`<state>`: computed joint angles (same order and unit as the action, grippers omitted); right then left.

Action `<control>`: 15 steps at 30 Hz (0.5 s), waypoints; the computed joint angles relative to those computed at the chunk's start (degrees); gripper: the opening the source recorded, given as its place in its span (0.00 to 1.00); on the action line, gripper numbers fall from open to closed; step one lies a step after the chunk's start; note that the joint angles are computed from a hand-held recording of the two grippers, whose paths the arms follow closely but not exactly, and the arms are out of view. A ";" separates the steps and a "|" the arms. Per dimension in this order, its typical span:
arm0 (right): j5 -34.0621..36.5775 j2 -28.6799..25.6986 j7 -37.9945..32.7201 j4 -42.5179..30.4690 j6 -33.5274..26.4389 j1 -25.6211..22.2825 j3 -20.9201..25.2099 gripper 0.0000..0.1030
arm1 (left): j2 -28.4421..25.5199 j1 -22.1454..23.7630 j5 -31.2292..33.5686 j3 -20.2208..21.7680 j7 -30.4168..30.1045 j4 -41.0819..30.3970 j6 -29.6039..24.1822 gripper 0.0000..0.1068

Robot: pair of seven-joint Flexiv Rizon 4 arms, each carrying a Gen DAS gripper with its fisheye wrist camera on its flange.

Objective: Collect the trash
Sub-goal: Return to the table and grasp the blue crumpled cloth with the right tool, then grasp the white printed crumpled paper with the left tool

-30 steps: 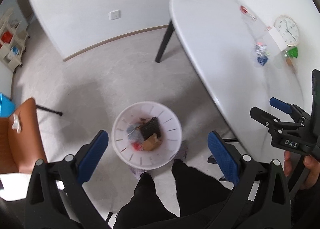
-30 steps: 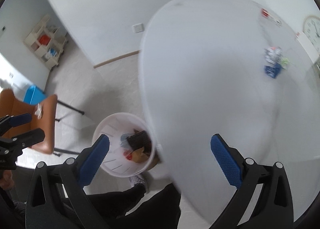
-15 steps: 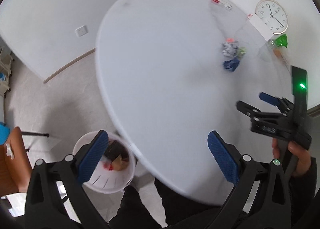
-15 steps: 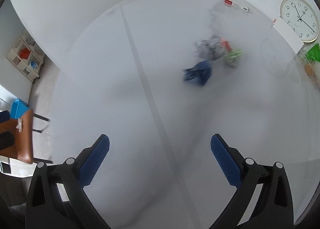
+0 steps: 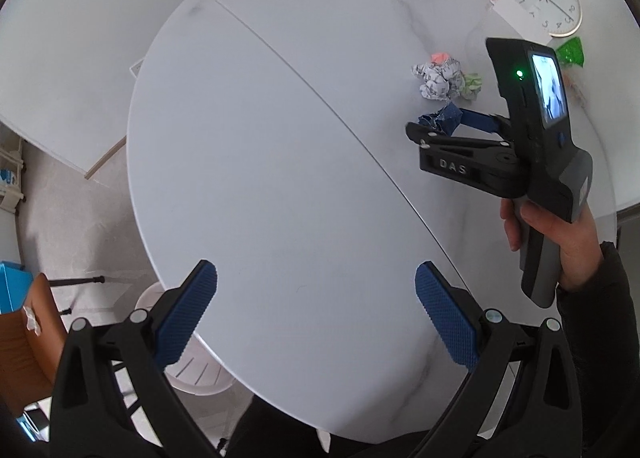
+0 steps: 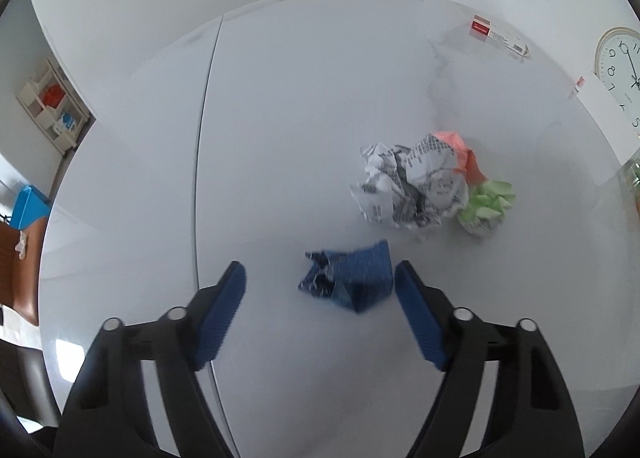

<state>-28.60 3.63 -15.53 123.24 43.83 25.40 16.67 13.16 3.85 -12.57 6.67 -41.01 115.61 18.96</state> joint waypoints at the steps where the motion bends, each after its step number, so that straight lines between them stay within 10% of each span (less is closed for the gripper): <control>1: -0.19 -0.09 0.20 0.19 0.38 -0.11 -0.08 0.57 | -0.28 -0.21 0.07 -0.33 0.21 -0.08 0.41 0.89; 3: 0.22 -0.26 0.21 0.57 1.37 -0.32 -0.29 0.40 | -0.92 -0.68 -0.13 -0.84 0.66 -0.32 1.23 0.89; 15: 9.21 14.41 11.79 6.60 -8.24 -1.37 4.12 0.35 | -8.22 -5.40 -4.54 -4.91 5.73 -2.83 3.11 0.89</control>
<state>-19.39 18.04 -3.74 129.85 35.59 24.03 20.78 4.94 -1.55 -17.10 1.76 -35.28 112.79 22.08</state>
